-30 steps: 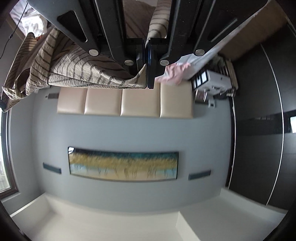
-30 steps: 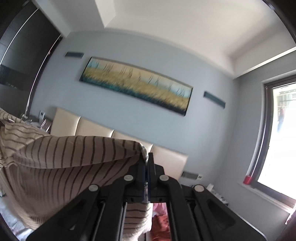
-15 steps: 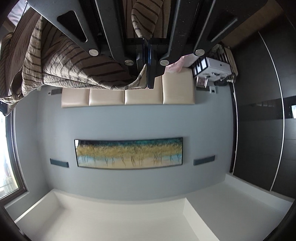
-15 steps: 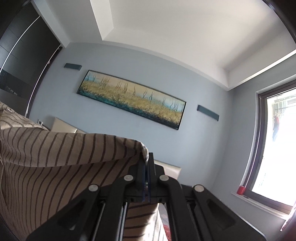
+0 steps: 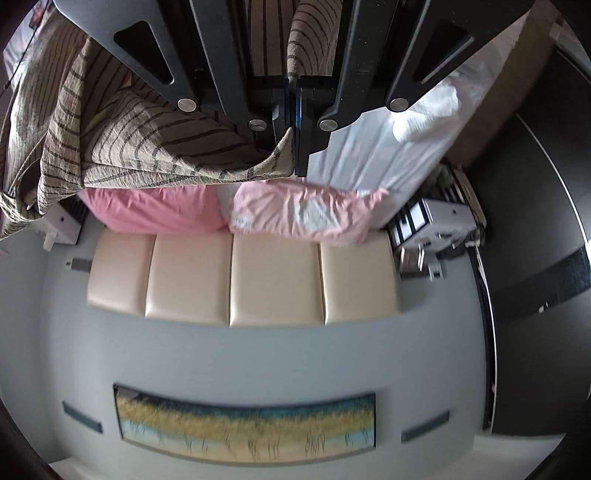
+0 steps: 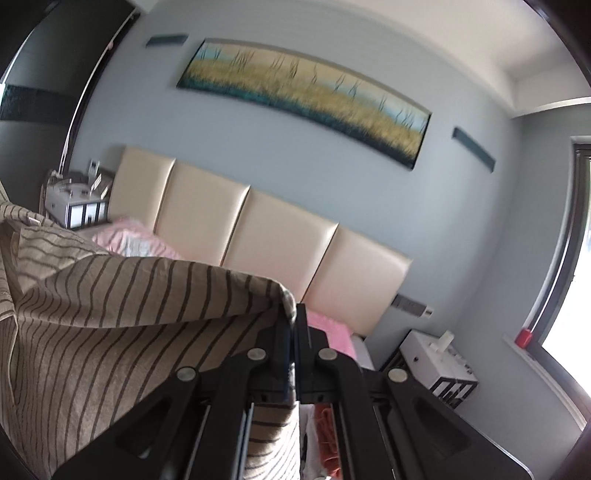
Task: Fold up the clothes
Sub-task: 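Lift the striped shirt high with both grippers and shake it out, then lower the shirt onto the bed and open both grippers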
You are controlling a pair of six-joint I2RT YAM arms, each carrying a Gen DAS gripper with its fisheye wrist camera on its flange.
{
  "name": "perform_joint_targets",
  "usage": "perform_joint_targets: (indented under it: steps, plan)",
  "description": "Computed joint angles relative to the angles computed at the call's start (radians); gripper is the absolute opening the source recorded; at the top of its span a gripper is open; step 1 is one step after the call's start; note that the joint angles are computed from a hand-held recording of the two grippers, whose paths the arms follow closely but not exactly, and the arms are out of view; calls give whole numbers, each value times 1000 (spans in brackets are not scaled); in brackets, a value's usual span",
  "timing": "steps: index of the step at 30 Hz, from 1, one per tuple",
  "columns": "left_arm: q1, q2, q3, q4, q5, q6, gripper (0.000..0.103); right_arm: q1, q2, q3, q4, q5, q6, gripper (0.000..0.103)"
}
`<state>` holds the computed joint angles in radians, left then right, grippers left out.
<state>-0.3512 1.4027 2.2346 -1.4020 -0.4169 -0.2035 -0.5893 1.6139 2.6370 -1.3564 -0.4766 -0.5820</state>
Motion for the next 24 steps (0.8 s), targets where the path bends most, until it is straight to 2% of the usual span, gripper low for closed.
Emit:
perform_joint_targets:
  steps: [3,4,6,9,11,15,20,24]
  plan:
    - [106,47,-193,182,78,41,1,168,-64,-368,247,187,16,1]
    - [134,82,-235,236,95,53,1,208,-55,-435,304,234,21,1]
    - [176,171,-289,330,112,73,1,279,-7,-528,402,320,32,1]
    - [215,325,-321,441,110,97,1,352,113,-587,510,412,51,1]
    - [230,434,-319,497,101,107,1,388,208,-602,566,459,65,1]
    - [241,692,-240,561,71,116,1,438,461,-510,612,531,91,1]
    - [246,1033,40,517,40,106,1,493,702,-445,677,616,116,1]
    - [249,1258,324,409,27,111,2,507,908,-251,614,631,151,1]
